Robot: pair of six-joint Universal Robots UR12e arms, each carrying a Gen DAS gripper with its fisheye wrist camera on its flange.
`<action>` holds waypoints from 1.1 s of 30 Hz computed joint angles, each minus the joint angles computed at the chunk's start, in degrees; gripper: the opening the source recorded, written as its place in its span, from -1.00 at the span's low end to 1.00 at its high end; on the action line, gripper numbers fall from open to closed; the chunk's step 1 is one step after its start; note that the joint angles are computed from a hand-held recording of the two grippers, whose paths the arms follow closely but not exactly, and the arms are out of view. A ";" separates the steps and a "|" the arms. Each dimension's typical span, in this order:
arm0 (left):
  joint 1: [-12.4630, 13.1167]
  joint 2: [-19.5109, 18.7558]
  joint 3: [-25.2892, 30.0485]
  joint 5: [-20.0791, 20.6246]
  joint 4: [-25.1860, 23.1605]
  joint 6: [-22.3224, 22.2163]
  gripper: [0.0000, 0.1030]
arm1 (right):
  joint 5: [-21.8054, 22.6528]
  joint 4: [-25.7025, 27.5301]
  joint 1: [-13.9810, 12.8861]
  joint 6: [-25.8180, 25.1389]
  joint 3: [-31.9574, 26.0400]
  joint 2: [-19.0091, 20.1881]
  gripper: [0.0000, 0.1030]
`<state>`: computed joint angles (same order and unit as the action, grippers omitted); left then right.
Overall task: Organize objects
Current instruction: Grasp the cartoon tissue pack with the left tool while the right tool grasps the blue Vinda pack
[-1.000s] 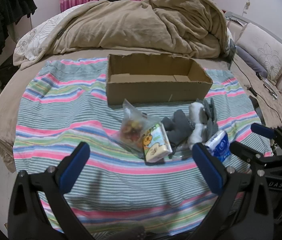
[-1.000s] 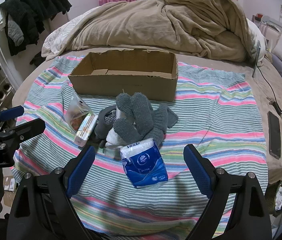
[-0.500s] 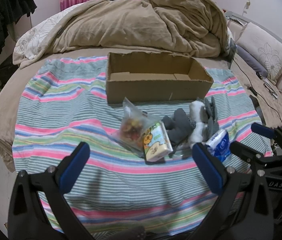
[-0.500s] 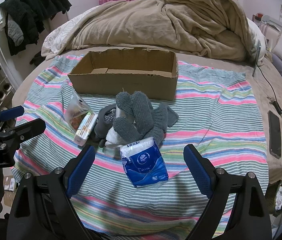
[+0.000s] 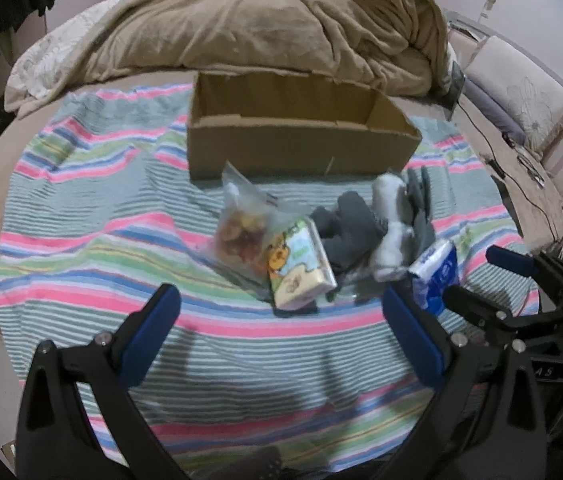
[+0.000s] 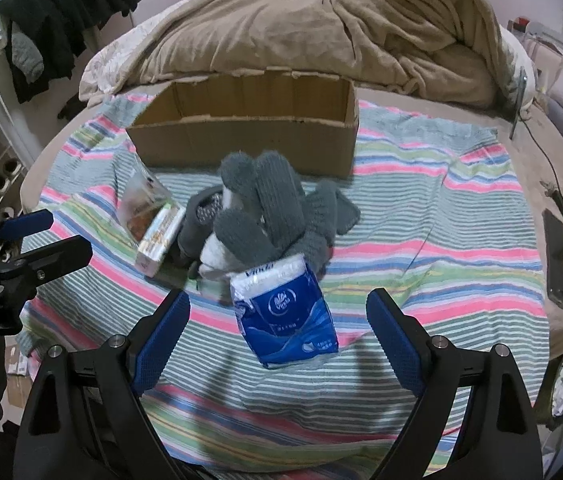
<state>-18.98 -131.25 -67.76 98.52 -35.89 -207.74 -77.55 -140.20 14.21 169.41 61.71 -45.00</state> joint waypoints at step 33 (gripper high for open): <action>1.47 -6.00 5.61 -9.04 -1.91 2.55 -0.06 | 3.75 5.65 -0.77 -4.73 -3.09 3.55 0.12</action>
